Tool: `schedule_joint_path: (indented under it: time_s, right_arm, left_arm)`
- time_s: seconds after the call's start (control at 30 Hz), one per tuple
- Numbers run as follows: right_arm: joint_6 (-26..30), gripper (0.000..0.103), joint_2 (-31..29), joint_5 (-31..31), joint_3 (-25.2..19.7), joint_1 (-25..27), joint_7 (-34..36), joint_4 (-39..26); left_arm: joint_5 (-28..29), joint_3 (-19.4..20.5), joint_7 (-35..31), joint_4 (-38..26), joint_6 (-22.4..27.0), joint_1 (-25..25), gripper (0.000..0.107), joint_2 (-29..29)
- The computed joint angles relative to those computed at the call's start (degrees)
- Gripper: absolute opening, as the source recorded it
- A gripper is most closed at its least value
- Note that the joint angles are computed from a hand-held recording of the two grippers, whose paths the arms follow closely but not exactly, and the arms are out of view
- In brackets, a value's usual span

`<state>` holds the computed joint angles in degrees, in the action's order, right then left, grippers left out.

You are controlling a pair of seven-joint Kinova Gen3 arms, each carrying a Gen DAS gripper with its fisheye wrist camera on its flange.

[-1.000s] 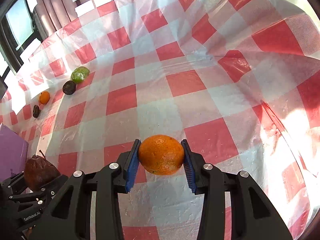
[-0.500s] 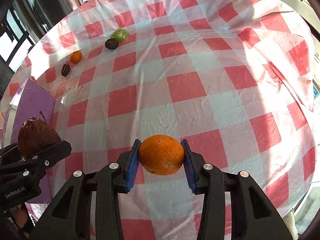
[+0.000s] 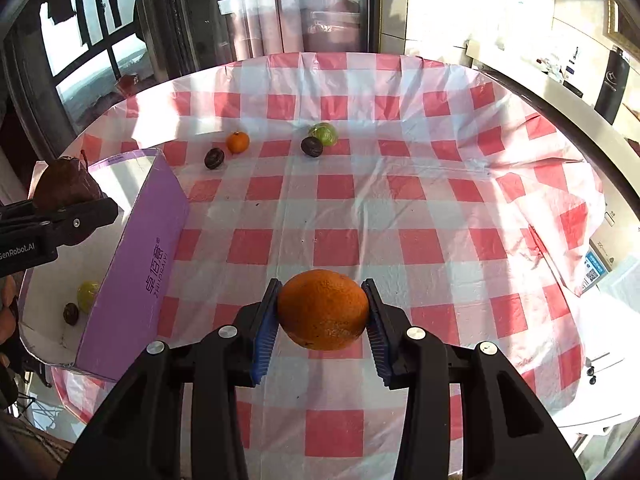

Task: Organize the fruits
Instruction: 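Carry the red apple and orange toward the white box with both tools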

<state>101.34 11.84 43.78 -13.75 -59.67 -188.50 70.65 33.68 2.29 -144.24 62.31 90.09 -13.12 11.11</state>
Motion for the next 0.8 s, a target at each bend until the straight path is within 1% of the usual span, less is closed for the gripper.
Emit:
schedule_joint_path:
  time_s: [0.07, 0.13, 0.2, 0.23, 0.3, 0.33, 0.4, 0.43, 0.47, 0.5, 0.53, 0.57, 0.63, 0.7, 0.77, 0.8]
  right_arm:
    - [-2.76, 0.041, 0.04, -0.73, 0.71, 1.81, -0.40, 1.65]
    - [-6.08, 0.041, 0.32, -2.09, 0.92, 4.38, -2.19, 2.41]
    - [-5.91, 0.041, 2.51, -3.76, 0.63, 6.97, -0.97, -0.99]
    - [-5.33, 0.041, 3.75, -4.01, 1.56, 6.77, 0.61, -3.65]
    - [-5.02, 0.041, 5.83, -3.63, 5.53, 3.95, 5.17, -8.95]
    - [-5.06, 0.041, 6.78, -3.02, 6.80, 2.78, 7.50, -11.61]
    - [-6.34, 0.041, 8.74, -3.02, 11.32, -1.03, 12.16, -16.92]
    - [-7.05, 0.041, 9.81, -3.38, 13.02, -2.54, 14.49, -19.57]
    - [-7.32, 0.041, 11.11, -2.81, 13.68, -3.66, 16.82, -22.23]
    - [-7.53, 0.041, 12.58, -1.37, 13.39, -4.38, 19.15, -24.88]
    - [-7.63, 0.041, 14.13, 0.14, 12.44, -4.74, 21.48, -27.54]
    - [-7.47, 0.041, 15.62, 0.78, 11.17, -4.41, 23.81, -30.19]
    - [-7.05, 0.041, 18.66, 0.06, 8.02, -2.43, 28.47, -35.50]
    - [-8.34, 0.041, 20.58, -1.73, 6.01, -0.66, 33.13, -38.11]
    - [-10.54, 0.041, 21.91, -4.75, 1.48, 3.05, 37.73, -39.40]
    - [-10.24, 0.041, 23.35, -4.86, -0.51, 4.04, 40.06, -40.98]
  left_arm:
    - [1.81, 0.10, 0.26, -0.52, 0.39, -0.68, 0.061, 1.54]
    - [2.37, 0.56, 1.35, -1.07, 0.44, -0.64, 0.061, 2.98]
    - [2.35, 1.06, 2.82, -2.36, 1.64, -0.71, 0.061, 4.32]
    - [1.97, 1.17, 2.83, -2.58, 1.88, -0.88, 0.061, 4.43]
    - [1.08, 1.24, 2.81, -4.57, 4.05, -1.66, 0.061, 5.06]
    - [0.59, 1.17, 2.38, -5.74, 5.21, -2.33, 0.061, 5.25]
    - [-0.31, 0.82, 1.66, -8.00, 6.76, -3.76, 0.061, 5.35]
    - [-0.46, 0.60, 0.95, -9.29, 7.79, -4.90, 0.061, 5.48]
    - [-0.43, 0.24, -0.54, -9.94, 8.15, -5.78, 0.061, 5.40]
    - [-0.29, 0.32, -2.71, -9.77, 7.59, -7.08, 0.061, 5.02]
    - [-0.33, 1.46, -4.02, -9.98, 7.03, -9.10, 0.061, 5.04]
    - [0.02, 1.53, -4.39, -10.49, 7.00, -10.22, 0.061, 5.47]
    - [0.11, -0.52, -2.34, -13.54, 8.41, -10.39, 0.061, 7.97]
    - [-1.75, -0.40, -0.37, -17.00, 9.74, -11.09, 0.061, 10.88]
    - [-4.54, 0.10, -1.23, -18.67, 10.30, -11.42, 0.061, 13.06]
    - [-6.08, 0.22, -2.58, -17.91, 9.54, -11.43, 0.061, 13.35]
